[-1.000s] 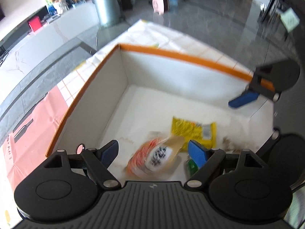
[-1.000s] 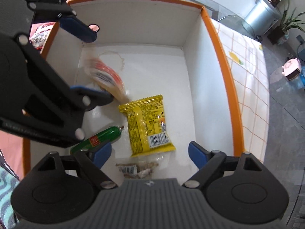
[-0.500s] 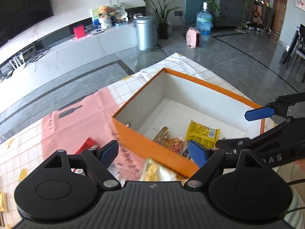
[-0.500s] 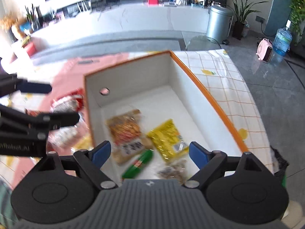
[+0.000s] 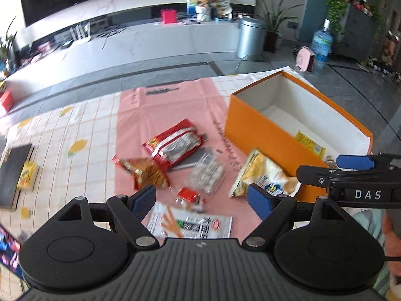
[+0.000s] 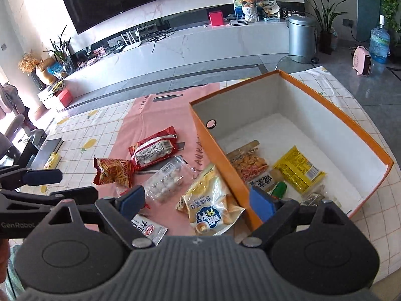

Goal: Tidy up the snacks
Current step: 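Withdraw both tools from the box back over the table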

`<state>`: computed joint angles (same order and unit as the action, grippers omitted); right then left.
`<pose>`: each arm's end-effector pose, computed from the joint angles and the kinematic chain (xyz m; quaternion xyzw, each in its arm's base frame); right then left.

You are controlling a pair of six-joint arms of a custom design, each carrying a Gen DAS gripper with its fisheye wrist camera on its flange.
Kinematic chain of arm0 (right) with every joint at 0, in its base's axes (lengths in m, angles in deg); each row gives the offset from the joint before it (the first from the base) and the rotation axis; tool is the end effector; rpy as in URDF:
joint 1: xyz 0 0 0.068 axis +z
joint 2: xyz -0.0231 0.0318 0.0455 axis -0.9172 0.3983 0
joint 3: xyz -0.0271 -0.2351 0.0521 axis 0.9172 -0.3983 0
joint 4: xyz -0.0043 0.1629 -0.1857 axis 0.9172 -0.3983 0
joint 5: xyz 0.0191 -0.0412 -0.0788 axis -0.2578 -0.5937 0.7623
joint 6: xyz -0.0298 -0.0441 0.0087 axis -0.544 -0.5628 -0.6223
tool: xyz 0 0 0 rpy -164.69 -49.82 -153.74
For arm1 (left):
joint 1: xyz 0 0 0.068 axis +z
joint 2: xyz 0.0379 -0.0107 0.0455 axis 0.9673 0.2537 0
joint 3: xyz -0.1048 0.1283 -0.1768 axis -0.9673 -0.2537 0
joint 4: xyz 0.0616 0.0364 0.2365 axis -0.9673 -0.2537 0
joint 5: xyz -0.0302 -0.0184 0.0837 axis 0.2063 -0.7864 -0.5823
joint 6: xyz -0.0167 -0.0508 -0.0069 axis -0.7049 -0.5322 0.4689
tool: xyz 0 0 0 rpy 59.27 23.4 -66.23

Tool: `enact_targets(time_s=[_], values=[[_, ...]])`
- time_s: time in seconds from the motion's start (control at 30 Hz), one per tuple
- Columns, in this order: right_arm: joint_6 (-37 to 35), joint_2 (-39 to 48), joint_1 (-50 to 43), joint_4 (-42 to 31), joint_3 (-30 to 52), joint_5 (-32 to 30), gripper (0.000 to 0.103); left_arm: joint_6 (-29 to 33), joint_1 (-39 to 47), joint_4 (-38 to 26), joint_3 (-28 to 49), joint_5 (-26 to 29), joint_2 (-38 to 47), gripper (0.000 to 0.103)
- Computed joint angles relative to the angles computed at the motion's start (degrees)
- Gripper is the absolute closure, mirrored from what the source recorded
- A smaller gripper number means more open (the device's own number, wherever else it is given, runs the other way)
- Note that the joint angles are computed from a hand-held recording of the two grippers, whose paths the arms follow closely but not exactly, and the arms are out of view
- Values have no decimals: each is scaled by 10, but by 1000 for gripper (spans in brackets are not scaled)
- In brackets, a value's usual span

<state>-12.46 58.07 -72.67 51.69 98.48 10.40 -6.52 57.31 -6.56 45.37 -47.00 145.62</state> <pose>0.2501 -0.0235 0.2068 0.1395 0.9208 0.0674 0.3580 0.3288 -0.1118 0.2351 0.2337 0.9154 -0.0919 0.3145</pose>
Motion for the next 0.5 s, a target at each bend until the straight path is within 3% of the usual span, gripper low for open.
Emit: enact_targets(time_s=[0.23, 0.5], values=[[67, -46, 70, 90, -119, 76, 18, -18, 69, 25, -101, 46, -60, 7], [92, -29, 138, 168, -185, 153, 25, -14, 103, 83, -164, 96, -71, 7]])
